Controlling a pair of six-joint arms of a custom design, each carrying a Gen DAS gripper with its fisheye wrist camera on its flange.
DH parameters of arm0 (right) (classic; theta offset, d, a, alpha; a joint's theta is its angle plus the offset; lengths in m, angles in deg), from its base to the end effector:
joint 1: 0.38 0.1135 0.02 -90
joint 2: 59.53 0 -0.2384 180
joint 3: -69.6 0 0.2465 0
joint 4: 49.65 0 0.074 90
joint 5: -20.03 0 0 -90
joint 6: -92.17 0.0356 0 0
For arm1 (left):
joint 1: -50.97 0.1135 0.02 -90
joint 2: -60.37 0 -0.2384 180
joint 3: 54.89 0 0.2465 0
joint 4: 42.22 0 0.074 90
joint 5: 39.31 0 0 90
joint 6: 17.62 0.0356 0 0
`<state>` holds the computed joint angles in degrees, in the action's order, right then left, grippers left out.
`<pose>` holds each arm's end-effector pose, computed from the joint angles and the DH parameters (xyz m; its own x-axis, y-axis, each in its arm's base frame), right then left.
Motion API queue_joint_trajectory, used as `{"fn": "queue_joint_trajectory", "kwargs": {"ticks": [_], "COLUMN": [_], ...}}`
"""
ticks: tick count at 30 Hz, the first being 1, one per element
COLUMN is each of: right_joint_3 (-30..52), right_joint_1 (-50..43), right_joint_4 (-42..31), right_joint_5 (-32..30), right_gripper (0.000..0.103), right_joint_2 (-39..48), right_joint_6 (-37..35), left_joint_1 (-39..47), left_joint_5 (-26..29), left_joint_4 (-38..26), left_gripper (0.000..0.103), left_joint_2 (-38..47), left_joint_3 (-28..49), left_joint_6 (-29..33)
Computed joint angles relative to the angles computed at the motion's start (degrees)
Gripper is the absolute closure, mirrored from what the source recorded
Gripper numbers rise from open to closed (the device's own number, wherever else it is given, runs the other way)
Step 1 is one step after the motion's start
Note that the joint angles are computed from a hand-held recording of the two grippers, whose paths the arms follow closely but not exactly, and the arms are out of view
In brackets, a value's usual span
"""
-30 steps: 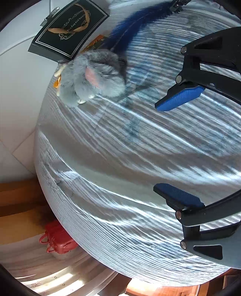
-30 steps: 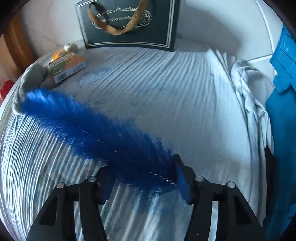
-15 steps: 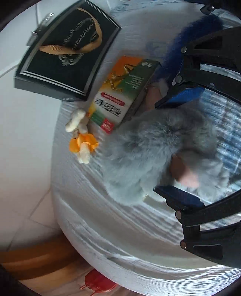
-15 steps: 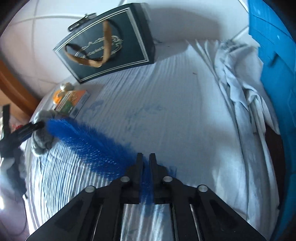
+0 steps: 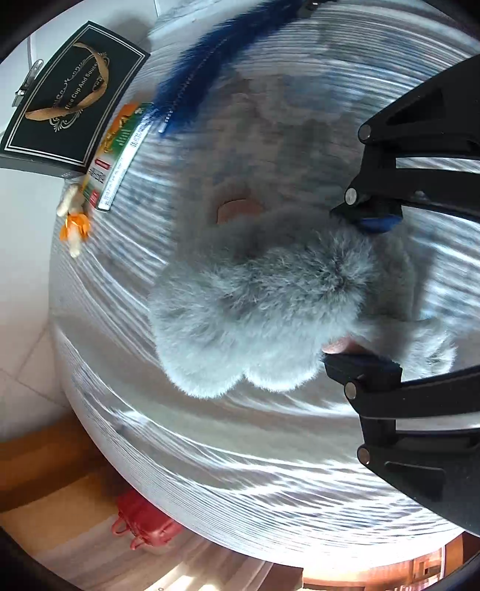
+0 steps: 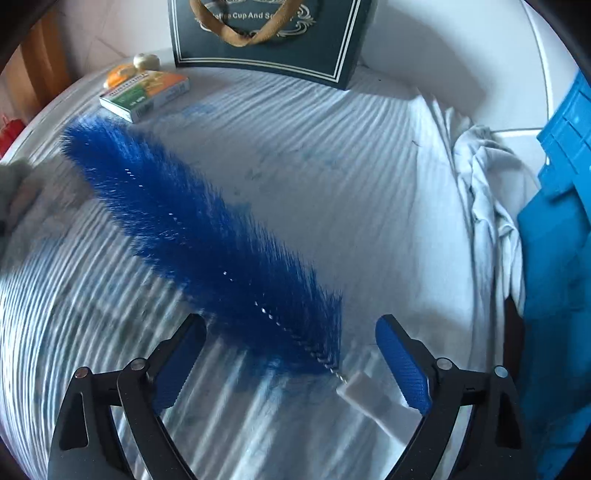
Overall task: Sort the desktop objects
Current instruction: 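Grasp the duster handle with the right tool while the left grasps the grey plush, then carry the duster and grey plush into the crate and open both tools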
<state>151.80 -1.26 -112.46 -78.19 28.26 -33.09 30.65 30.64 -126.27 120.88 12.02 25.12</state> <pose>0.2964 0.0005 0.2261 -0.7375 -0.5601 -0.3773 -0.5672 0.8170 -0.1040 0.1642 -0.0478 0.2435 -0.8108 -0.4355 -0.3911 -0.4981 0.8643 0.0702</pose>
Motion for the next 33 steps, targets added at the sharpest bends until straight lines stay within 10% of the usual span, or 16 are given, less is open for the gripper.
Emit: {"fn": "queue_joint_trajectory", "kwargs": {"ticks": [3, 7, 10, 19, 33], "right_joint_3": [3.6, 11.3, 12.3, -5.4, 3.8], "right_joint_1": [0.2, 0.5, 0.2, 17.6, 13.4], "right_joint_4": [-2.5, -16.0, -25.9, -6.1, -17.1], "right_joint_5": [-3.1, -9.4, -18.7, 0.3, -9.7], "right_gripper": [0.060, 0.075, 0.078, 0.080, 0.089], "right_joint_2": [2.6, 7.8, 8.7, -4.7, -17.3], "right_joint_6": [4.7, 10.9, 9.1, 13.8, 14.6], "left_joint_1": [-3.4, -3.6, -1.9, 6.2, -29.9], "left_joint_5": [-0.3, -0.6, -0.9, 2.6, -14.5], "left_joint_4": [-5.0, -4.7, -1.7, 6.9, -16.2], "left_gripper": [0.054, 0.054, 0.053, 0.054, 0.057], "left_joint_2": [-3.5, -5.2, -4.0, -6.2, -2.9], "left_joint_3": [-1.4, -2.7, -4.0, -8.1, 16.0], "left_joint_6": [-4.1, -5.7, -3.9, 1.7, -22.7]}}
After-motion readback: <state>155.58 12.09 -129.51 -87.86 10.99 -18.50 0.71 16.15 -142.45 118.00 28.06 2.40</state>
